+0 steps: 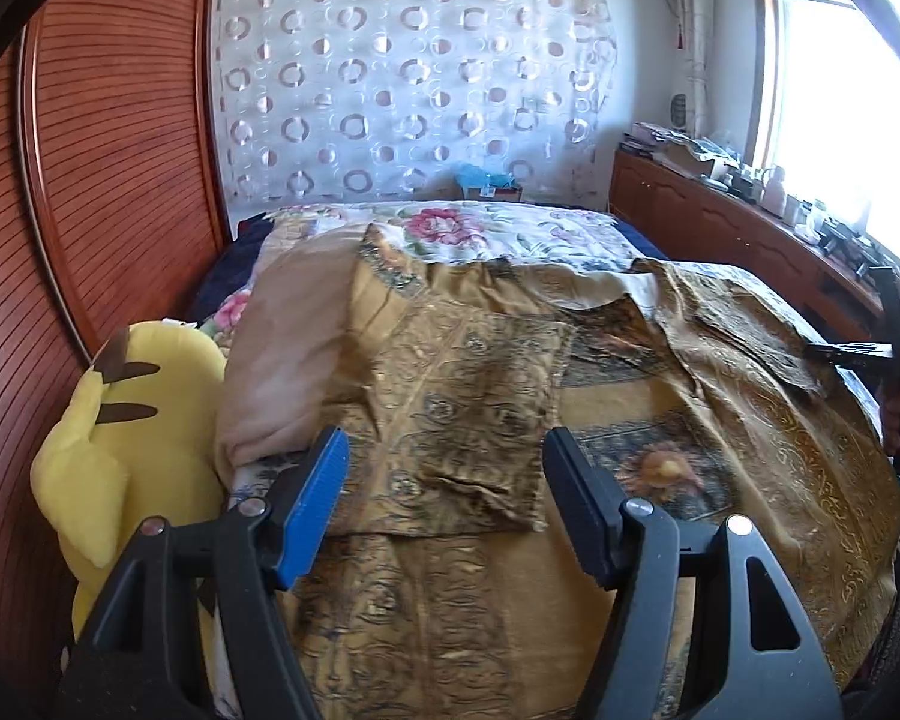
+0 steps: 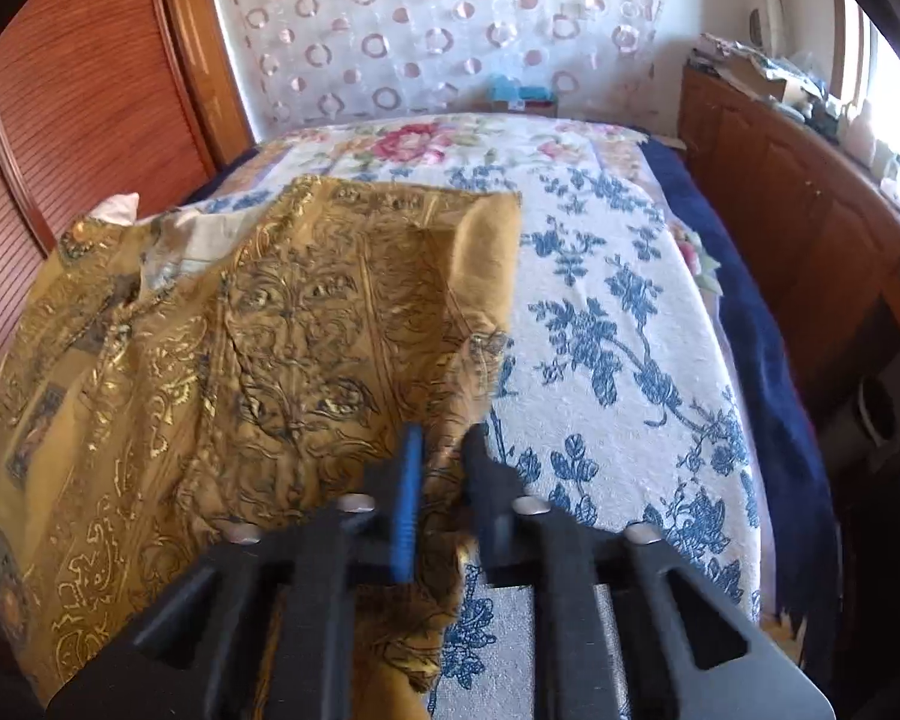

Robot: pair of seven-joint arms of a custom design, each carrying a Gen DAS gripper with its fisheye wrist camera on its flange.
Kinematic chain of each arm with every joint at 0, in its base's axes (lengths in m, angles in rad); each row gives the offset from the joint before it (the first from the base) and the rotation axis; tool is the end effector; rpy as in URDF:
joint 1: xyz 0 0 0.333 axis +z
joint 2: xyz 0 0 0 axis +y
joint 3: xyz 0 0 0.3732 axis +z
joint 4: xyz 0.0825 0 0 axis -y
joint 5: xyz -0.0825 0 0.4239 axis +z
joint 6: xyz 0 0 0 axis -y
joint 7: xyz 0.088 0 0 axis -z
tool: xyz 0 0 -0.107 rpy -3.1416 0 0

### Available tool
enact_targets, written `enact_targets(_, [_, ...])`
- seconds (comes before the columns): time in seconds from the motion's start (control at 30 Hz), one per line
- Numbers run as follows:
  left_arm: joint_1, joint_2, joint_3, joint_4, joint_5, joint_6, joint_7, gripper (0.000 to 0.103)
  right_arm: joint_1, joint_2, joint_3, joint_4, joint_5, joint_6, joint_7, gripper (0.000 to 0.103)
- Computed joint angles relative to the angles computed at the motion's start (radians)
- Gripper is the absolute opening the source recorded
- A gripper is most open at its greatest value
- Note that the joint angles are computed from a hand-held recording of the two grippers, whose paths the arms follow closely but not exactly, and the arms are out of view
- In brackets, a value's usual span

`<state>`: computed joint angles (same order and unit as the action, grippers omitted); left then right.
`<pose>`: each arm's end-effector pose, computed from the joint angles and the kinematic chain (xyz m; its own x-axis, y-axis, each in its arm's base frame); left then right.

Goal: Fold small clothes

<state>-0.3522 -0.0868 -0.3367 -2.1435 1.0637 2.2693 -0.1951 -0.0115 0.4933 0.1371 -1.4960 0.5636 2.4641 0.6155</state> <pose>0.4580 -0.3542 0.5102 0.3939 -0.9177 0.0525 -0.5465 -0.2797 -0.7894 0.7931 0.0772 0.4734 0.6477 -0.7602 -0.0499 -0.6114 -0.4796 -0.6294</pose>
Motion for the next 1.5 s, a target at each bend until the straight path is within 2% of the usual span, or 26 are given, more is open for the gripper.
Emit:
enact_targets(0.07, [0.005, -0.004, 0.006, -0.006, -0.004, -0.001, 0.011, 0.067, 0.011, -0.012, -0.008, -0.024, -0.005, 0.067, 0.01, 0.002])
enact_targets(0.1, [0.009, -0.003, 0.009, -0.003, -0.007, 0.0, 0.018, 0.067, 0.013, -0.01, -0.01, -0.021, -0.009, 0.074, 0.024, 0.002])
enact_targets(0.27, [0.034, -0.001, 0.027, 0.001, -0.011, 0.028, 0.076, 0.067, 0.003, 0.014, -0.006, 0.026, -0.029, 0.026, 0.057, 0.002])
enact_targets(0.37, [0.051, 0.006, 0.041, 0.005, -0.006, 0.066, 0.118, 0.067, 0.005, 0.02, -0.002, 0.037, -0.037, 0.039, 0.047, 0.006])
enact_targets(0.43, [0.069, 0.011, 0.057, 0.003, 0.0, 0.123, 0.138, 0.067, 0.009, 0.035, 0.001, 0.058, -0.048, 0.046, 0.037, 0.014])
enact_targets(0.5, [0.084, 0.02, 0.067, 0.008, -0.007, 0.159, 0.166, 0.067, 0.021, 0.059, -0.004, 0.089, -0.073, 0.047, 0.047, 0.038])
enact_targets(0.53, [0.091, 0.027, 0.072, 0.014, -0.016, 0.171, 0.184, 0.067, 0.029, 0.07, -0.01, 0.102, -0.089, 0.054, 0.058, 0.04])
enact_targets(0.83, [0.131, 0.085, 0.113, 0.076, -0.075, 0.213, 0.296, 0.066, 0.06, 0.242, -0.008, 0.377, -0.199, -0.033, 0.129, 0.042])
enact_targets(0.9, [0.139, 0.096, 0.123, 0.086, -0.091, 0.232, 0.32, 0.061, 0.068, 0.29, -0.008, 0.457, -0.216, -0.068, 0.148, 0.042])
enact_targets(1.07, [0.153, 0.129, 0.148, 0.122, -0.133, 0.248, 0.388, 0.056, 0.09, 0.409, -0.017, 0.66, -0.263, -0.181, 0.204, 0.042])
enact_targets(1.13, [0.157, 0.14, 0.155, 0.133, -0.152, 0.255, 0.414, 0.053, 0.087, 0.415, -0.01, 0.662, -0.26, -0.174, 0.195, 0.045])
enact_targets(1.2, [0.163, 0.153, 0.164, 0.142, -0.178, 0.275, 0.451, 0.047, 0.082, 0.437, -0.005, 0.705, -0.256, -0.207, 0.206, 0.046])
enact_targets(1.43, [0.167, 0.2, 0.191, 0.186, -0.242, 0.305, 0.539, 0.045, 0.08, 0.444, -0.006, 0.718, -0.255, -0.217, 0.205, 0.047])
enact_targets(1.47, [0.166, 0.204, 0.194, 0.19, -0.246, 0.309, 0.546, 0.04, 0.08, 0.444, -0.007, 0.718, -0.255, -0.217, 0.206, 0.047])
enact_targets(1.5, [0.166, 0.206, 0.197, 0.192, -0.25, 0.316, 0.552, 0.03, 0.08, 0.444, -0.007, 0.718, -0.255, -0.217, 0.206, 0.047])
